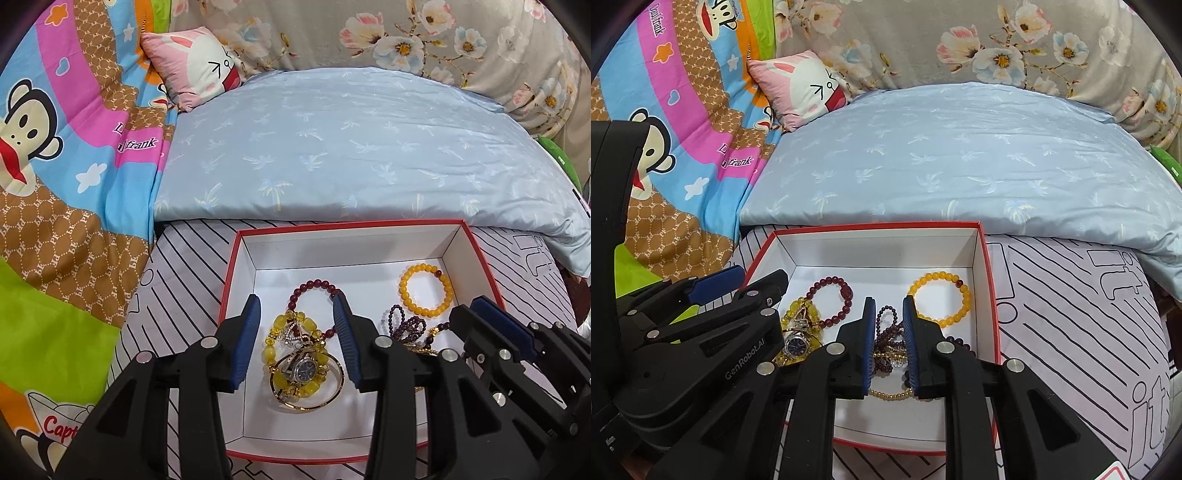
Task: Organize jewelry
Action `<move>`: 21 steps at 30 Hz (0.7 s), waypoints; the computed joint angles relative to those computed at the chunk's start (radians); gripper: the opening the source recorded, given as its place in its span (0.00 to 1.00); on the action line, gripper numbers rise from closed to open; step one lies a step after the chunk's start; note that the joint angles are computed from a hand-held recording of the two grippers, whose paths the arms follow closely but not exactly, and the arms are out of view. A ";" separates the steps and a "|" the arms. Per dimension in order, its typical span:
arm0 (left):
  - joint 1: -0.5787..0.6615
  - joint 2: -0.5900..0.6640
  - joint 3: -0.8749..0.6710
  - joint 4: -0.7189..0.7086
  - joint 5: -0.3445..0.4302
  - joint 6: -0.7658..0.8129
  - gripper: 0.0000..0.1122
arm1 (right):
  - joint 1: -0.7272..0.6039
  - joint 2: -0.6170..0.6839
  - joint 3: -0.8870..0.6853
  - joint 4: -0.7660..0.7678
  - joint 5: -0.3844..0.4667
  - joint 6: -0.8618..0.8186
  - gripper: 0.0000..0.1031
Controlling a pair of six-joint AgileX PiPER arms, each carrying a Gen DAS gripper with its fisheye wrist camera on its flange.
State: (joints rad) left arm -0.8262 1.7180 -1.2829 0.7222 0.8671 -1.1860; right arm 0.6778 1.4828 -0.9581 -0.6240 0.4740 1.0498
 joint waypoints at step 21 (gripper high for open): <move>-0.056 -0.056 0.018 0.016 0.057 -0.034 0.35 | 0.063 -0.097 0.029 -0.056 0.090 0.070 0.20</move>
State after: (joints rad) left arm -0.8824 1.6621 -1.2653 0.7381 0.9246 -1.2199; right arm 0.7412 1.3855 -0.9287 -0.6802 0.5637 1.1200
